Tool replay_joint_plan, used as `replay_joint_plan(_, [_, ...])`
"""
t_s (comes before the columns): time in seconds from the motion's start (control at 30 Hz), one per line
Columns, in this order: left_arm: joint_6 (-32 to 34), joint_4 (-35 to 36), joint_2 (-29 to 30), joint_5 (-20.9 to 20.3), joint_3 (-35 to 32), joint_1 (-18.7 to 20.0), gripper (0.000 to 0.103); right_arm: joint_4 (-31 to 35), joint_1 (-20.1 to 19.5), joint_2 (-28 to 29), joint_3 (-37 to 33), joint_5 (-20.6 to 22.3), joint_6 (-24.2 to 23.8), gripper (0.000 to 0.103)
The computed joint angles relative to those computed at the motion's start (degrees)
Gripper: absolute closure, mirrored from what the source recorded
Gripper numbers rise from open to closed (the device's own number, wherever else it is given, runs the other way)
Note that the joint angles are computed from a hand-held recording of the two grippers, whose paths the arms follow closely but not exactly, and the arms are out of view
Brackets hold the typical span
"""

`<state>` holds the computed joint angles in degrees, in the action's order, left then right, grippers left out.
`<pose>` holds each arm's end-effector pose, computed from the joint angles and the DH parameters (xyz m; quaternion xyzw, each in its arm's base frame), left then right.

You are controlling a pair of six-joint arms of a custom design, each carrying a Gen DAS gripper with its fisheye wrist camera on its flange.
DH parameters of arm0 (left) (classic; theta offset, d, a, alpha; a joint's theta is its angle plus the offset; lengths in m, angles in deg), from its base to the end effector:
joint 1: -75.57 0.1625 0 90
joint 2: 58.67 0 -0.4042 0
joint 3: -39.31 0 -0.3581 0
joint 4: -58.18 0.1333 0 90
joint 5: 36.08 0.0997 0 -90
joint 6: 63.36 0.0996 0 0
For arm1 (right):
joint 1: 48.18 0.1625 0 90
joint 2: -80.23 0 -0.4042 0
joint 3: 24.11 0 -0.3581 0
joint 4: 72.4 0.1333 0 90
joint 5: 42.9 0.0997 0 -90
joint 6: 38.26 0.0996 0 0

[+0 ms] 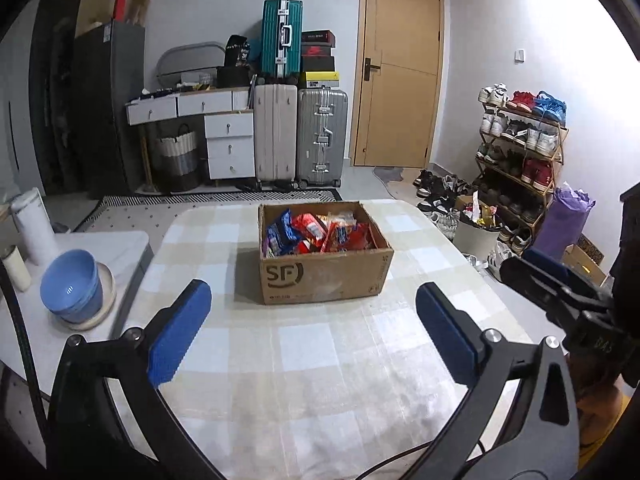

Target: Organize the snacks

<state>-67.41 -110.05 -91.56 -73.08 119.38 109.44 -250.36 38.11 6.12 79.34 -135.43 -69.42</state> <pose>-0.4619 -0.5664 0.1194 0.2712 0.8272 -0.4228 0.2519 0.0924 -0.5669 0.4091 0.1963 -0.8494 0.4612 0.1650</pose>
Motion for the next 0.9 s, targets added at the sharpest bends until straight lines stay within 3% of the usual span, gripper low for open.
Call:
replay_joint_plan(0.17, [0.87,-5.08,0.73,3.4,2.82,0.36,0.001,-3.85,-0.65,1.14,2.25,-1.38,-1.44,0.003])
replay_joint_plan(0.4, [2.28,-5.38,5.33,3.51,-2.24,4.14,0.001,-9.07,-1.36,4.19,3.56,-2.42,-4.48,0.003])
replay_joint_plan(0.57, [4.36,-10.32,7.84,3.82,-4.46,5.83,0.001,-10.06,-2.09,5.86,2.62,-2.97,-4.8,0.003])
replay_joint_plan(0.9, [0.66,-7.57,8.74,2.27,-6.58,8.38,0.001,-7.75,-3.61,6.34,0.77,-1.65,-2.53,0.003])
